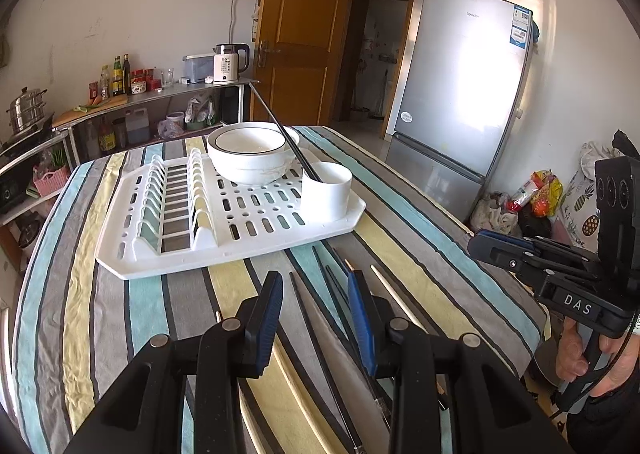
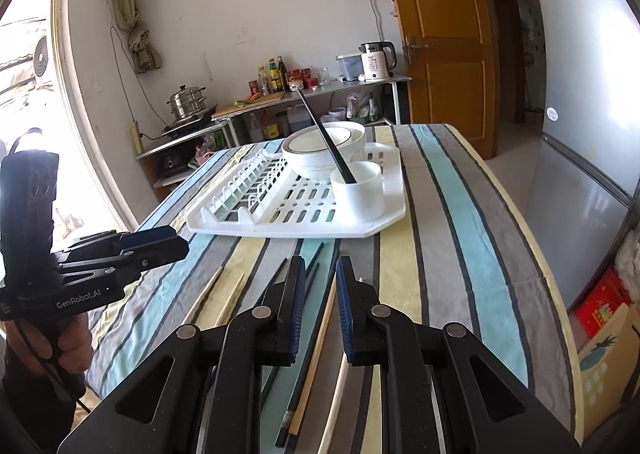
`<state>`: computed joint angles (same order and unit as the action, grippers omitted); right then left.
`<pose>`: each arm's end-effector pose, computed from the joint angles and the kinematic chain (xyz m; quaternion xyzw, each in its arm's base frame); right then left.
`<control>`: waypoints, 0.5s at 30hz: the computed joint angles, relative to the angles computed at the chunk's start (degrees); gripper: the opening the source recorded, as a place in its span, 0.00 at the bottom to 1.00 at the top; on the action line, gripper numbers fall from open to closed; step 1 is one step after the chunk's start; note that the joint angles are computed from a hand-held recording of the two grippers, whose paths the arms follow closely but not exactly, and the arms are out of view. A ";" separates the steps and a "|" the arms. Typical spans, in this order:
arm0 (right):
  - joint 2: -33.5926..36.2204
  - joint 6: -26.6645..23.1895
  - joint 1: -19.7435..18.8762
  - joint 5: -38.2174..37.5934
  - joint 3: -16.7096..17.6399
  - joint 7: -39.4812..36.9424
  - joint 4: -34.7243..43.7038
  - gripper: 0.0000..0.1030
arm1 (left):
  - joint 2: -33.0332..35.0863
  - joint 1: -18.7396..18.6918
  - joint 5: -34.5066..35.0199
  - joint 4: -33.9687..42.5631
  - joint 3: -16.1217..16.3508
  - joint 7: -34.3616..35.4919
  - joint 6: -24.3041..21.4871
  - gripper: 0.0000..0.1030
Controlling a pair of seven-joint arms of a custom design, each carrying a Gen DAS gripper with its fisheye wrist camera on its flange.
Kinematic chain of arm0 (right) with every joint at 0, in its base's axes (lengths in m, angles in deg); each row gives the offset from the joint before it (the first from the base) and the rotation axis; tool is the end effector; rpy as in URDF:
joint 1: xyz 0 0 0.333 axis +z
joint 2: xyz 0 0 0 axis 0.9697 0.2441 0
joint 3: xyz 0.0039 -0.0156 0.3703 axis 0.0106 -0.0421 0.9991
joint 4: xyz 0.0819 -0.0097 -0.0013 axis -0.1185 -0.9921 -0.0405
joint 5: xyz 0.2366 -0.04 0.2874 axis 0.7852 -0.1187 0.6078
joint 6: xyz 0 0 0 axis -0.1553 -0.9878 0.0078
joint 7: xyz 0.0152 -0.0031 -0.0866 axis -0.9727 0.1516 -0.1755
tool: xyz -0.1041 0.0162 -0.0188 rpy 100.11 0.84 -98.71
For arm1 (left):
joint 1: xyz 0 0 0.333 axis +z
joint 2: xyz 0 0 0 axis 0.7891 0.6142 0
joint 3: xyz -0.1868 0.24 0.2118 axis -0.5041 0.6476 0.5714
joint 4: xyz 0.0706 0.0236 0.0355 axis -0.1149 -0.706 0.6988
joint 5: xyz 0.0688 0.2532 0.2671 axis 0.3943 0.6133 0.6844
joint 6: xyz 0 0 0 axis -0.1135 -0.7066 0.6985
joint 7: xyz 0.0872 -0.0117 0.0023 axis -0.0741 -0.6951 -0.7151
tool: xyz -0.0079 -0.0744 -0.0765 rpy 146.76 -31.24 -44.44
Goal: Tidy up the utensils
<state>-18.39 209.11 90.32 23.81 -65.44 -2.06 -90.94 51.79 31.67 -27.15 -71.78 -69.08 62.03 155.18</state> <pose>0.4411 0.1138 0.5667 -0.6338 0.6207 -0.2246 0.4033 0.4856 -0.2554 0.5785 -0.4915 0.7499 -0.4081 0.1719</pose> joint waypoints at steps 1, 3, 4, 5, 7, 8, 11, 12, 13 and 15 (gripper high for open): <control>-0.06 -0.05 -0.17 0.02 0.22 0.25 -0.30 0.16 | -0.43 0.05 0.14 -0.88 -0.09 -0.31 0.36 0.33; -0.10 -0.47 -0.83 -0.31 0.64 0.62 -0.58 0.16 | -0.70 0.01 0.43 -1.64 0.23 -0.89 0.21 0.33; -0.05 -0.38 -0.55 -0.21 0.42 0.59 -0.84 0.16 | -0.79 0.01 0.63 -2.05 0.36 -1.27 0.11 0.33; -0.03 -0.33 -0.39 -0.14 0.29 0.59 -1.09 0.16 | -0.85 0.11 1.10 -2.45 0.43 -1.98 0.02 0.33; 0.18 -0.37 -0.51 -0.27 0.44 0.76 -1.54 0.16 | -0.66 0.98 4.13 -2.94 0.14 -5.31 -0.26 0.33; 0.40 -0.46 -0.60 -0.40 0.51 0.80 -1.58 0.16 | -0.50 1.26 5.23 -3.11 0.11 -6.53 -0.54 0.33; 1.32 -0.96 -1.12 -0.91 0.88 1.17 -1.39 0.16 | 0.33 2.07 8.07 -2.99 -0.13 -9.52 -1.78 0.33; 1.75 -1.23 -1.33 -1.09 0.94 1.32 -1.17 0.16 | 0.72 2.49 9.53 -2.71 -0.35 -10.88 -2.26 0.33; 2.22 -1.43 -1.57 -1.28 1.01 1.49 -0.94 0.16 | 1.15 2.87 10.74 -2.46 -0.55 -12.07 -2.69 0.33; 3.07 -1.96 -2.36 -1.88 1.42 2.11 -0.60 0.16 | 2.10 3.60 12.58 -1.81 -0.94 -14.10 -3.67 0.33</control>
<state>-15.33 207.15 87.96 21.93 -64.02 0.05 -91.54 53.90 35.27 -14.56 -73.59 -70.02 47.93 151.51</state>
